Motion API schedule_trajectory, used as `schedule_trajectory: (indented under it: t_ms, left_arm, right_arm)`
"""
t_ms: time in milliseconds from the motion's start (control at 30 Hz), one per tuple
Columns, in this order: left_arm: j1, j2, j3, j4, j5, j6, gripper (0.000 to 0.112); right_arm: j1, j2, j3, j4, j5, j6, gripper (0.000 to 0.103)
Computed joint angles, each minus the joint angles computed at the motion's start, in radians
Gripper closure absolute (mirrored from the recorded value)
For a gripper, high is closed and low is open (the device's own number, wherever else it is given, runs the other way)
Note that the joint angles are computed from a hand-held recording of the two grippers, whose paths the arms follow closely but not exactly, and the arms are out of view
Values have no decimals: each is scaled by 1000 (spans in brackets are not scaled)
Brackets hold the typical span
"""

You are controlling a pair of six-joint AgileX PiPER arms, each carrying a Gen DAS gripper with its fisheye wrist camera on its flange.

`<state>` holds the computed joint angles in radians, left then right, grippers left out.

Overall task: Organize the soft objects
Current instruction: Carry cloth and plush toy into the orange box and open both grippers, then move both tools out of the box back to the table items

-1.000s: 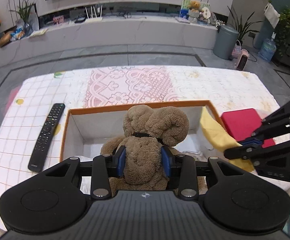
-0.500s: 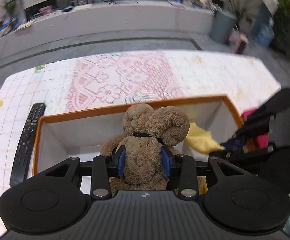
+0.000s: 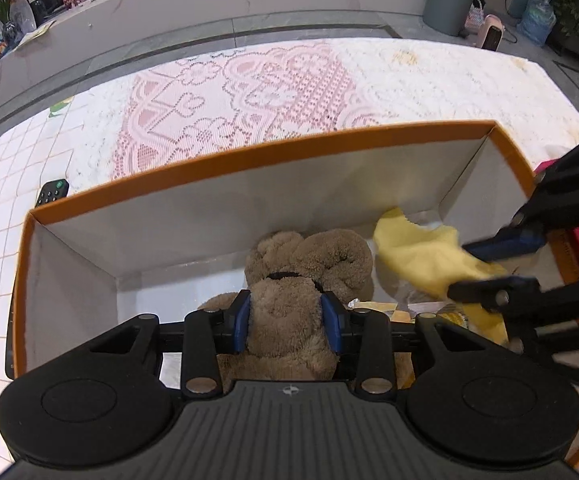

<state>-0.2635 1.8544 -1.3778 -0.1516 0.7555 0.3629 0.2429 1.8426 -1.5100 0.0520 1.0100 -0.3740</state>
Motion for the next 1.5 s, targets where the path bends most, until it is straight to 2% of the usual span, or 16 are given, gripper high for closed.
schedule_trajectory:
  t_ms: [67,267,367,500,767,967,1100,1233,1367,1500]
  left_arm:
    - [-1,-4,6,1,-11,2,62]
    - [23,-73,45,-57,-30,32,48]
    - [38,-128,69,-101,-29,62,45]
    - [27,-210,115,-96,-43,54,44]
    - [-14,-386,225,-99,-74,33,44]
    - [-85,-515,303,-118,-105,7,44]
    - [-180,-577,346,-102,-139,-51,44]
    - [-294,-603,372,-56,-177,-125,44]
    - [-415,-573,373,-6,-219,-201,44]
    - [-521,-511,368,20,-265,-268,44]
  right_arm:
    - [8,-9,6,-12,-5,4,69]
    - [20,-42,27,-27,-14,19,64]
    - [27,-70,43,-30,-15,38,63]
    - [30,-129,75,-27,-16,59,56]
    - [40,-295,164,-27,-14,86,54]
    - [-16,-470,256,19,-1,68,50]
    - [-127,-583,320,100,31,7,50]
    - [-310,-697,397,197,76,-121,49]
    - [-585,-771,457,311,144,-317,48]
    - [-871,-781,514,396,200,-509,48]
